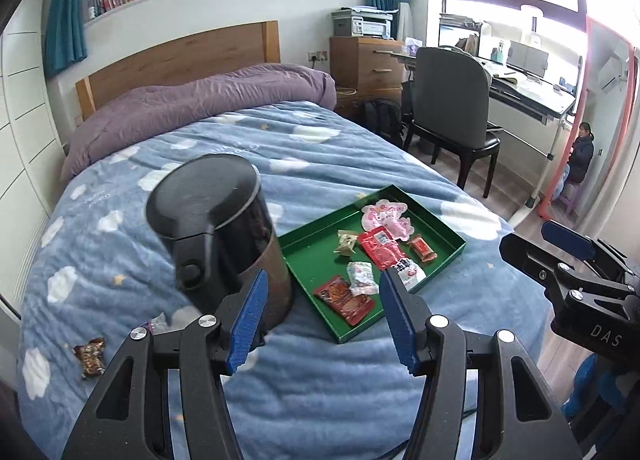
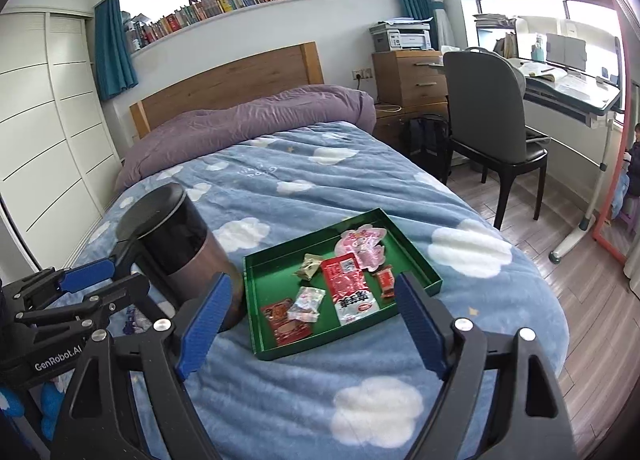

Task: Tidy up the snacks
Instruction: 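Move both tools back from the tray toward the snacks on the blanket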

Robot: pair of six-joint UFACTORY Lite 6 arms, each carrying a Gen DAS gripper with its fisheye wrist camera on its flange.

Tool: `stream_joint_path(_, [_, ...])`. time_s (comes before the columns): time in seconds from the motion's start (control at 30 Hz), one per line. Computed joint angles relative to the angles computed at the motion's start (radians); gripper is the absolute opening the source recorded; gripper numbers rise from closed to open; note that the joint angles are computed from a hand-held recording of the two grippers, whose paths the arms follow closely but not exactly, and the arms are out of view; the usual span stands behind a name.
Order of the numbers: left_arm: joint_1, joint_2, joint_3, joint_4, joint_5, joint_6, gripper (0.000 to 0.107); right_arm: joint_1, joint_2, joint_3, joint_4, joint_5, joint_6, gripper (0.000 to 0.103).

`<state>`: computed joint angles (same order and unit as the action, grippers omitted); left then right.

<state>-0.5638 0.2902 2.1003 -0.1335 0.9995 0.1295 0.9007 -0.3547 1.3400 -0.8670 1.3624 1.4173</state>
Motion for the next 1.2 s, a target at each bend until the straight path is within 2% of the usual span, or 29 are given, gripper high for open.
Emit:
stream_joint_path(0.3, [0.137,-0.128,-0.136,-0.083,-0.031,0.100,0.052,0.146,0.134,0.124,-0.023,0.061,0.065,0.103])
stream_joint_path(0.63, [0.305,-0.217,-0.225,-0.178,-0.057,0.218,0.052,0.218,0.276,0.216,-0.005,0.032,0.097,0.103])
stream_joint_path(0.97, [0.509,-0.303,-0.351,-0.311,-0.080,0.398,0.052,0.241,0.415,0.282,0.038,-0.067,0.106,0.103])
stream_joint_path(1.2, [0.647,-0.271,-0.344,-0.381,-0.072,0.499,0.052,0.212,0.547,0.371,0.086,-0.174,0.058,0.103])
